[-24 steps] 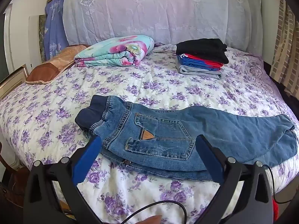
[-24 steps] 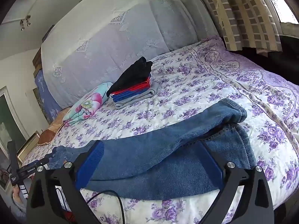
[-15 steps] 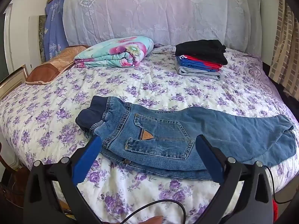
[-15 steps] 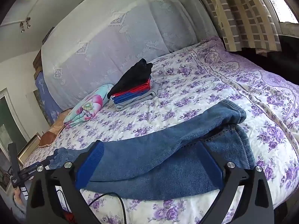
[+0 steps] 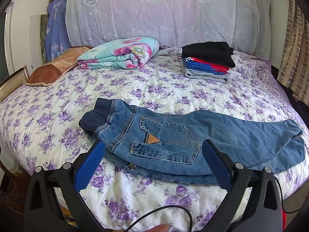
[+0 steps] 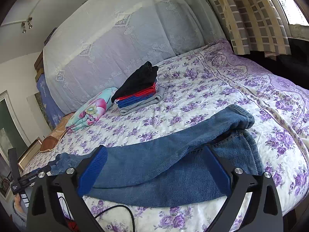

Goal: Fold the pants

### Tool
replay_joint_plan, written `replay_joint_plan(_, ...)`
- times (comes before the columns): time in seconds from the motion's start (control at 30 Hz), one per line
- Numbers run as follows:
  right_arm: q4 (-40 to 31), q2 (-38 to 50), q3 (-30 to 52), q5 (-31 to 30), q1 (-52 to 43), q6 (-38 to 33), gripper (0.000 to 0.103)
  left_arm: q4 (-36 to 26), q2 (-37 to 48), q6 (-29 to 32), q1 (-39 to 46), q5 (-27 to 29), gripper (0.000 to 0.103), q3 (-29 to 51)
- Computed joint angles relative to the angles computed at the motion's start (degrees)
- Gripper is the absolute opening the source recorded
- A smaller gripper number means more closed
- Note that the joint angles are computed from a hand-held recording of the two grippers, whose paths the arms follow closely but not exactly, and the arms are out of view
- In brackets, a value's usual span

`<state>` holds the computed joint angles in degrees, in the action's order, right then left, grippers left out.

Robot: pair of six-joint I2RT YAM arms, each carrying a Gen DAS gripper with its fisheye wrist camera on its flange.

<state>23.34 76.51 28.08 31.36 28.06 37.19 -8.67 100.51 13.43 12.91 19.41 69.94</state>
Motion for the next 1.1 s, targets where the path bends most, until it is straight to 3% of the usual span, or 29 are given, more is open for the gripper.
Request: replay_joint_plan(1.1,0.59,0.72,0.12,0.06,0.19,0.03,0.099,0.33,-0.1,0.41,0.44,0.15,0.098,-0.51)
